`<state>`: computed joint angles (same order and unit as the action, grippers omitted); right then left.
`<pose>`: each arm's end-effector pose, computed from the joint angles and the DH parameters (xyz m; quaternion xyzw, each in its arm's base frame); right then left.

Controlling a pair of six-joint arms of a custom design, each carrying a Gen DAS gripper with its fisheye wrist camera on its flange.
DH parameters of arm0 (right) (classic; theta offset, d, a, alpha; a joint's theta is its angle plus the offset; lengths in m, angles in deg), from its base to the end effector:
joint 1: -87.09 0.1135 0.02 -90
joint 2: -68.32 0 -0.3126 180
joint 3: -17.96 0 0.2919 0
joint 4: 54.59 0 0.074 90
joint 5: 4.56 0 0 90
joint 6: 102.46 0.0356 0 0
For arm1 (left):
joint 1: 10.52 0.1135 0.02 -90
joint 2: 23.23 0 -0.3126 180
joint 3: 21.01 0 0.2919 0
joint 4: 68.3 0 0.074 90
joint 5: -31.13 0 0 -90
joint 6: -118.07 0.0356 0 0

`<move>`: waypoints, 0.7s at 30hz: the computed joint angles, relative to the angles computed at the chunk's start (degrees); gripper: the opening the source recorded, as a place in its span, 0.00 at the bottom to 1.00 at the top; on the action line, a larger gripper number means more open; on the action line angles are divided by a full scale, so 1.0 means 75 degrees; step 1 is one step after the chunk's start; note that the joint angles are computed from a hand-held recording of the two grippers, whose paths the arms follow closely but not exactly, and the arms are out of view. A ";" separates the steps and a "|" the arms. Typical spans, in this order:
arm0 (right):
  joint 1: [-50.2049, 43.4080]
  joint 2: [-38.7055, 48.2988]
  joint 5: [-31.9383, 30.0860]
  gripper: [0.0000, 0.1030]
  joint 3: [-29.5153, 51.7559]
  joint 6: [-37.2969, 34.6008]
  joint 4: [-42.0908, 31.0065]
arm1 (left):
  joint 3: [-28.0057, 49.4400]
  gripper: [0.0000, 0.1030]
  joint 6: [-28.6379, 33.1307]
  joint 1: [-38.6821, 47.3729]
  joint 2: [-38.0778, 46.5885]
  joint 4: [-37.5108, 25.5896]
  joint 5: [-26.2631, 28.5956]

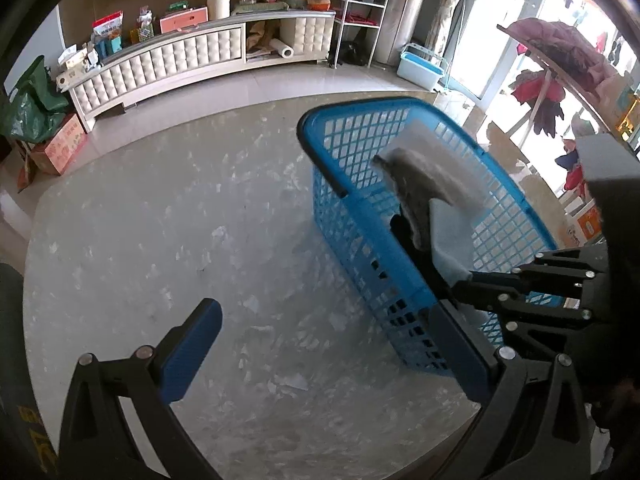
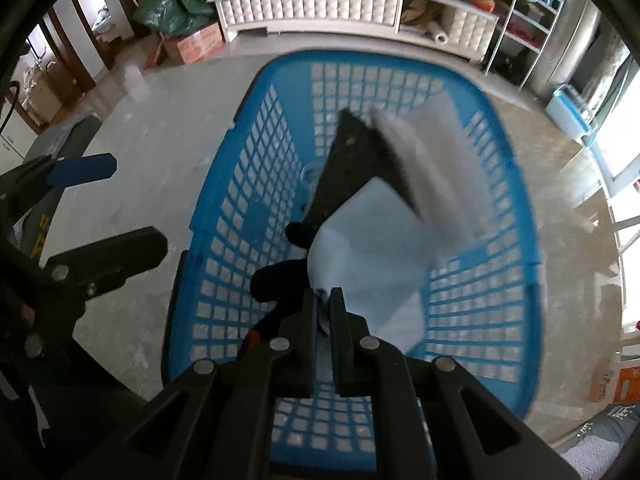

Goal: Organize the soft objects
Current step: 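Open the right tool to drop the light blue cloth into the basket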

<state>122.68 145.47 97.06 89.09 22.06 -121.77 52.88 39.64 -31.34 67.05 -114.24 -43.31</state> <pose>0.2256 0.1526 0.2834 0.0056 0.9843 0.0015 0.1765 0.3255 -0.1340 0.2478 0.2994 0.9148 -0.1501 0.2256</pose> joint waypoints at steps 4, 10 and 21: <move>-0.0225 0.0084 -0.0476 0.05 -0.0104 0.0022 0.0236 | -0.0070 1.00 0.0080 0.0103 0.0063 0.0053 -0.0025; -0.0491 0.0045 -0.0796 0.05 -0.0168 -0.0092 0.0379 | -0.0154 1.00 0.0084 0.0185 0.0113 0.0174 0.0074; -0.0328 -0.0203 -0.0872 0.54 -0.0254 0.0066 0.0490 | -0.0548 1.00 0.0213 0.0310 -0.0170 0.0572 0.0056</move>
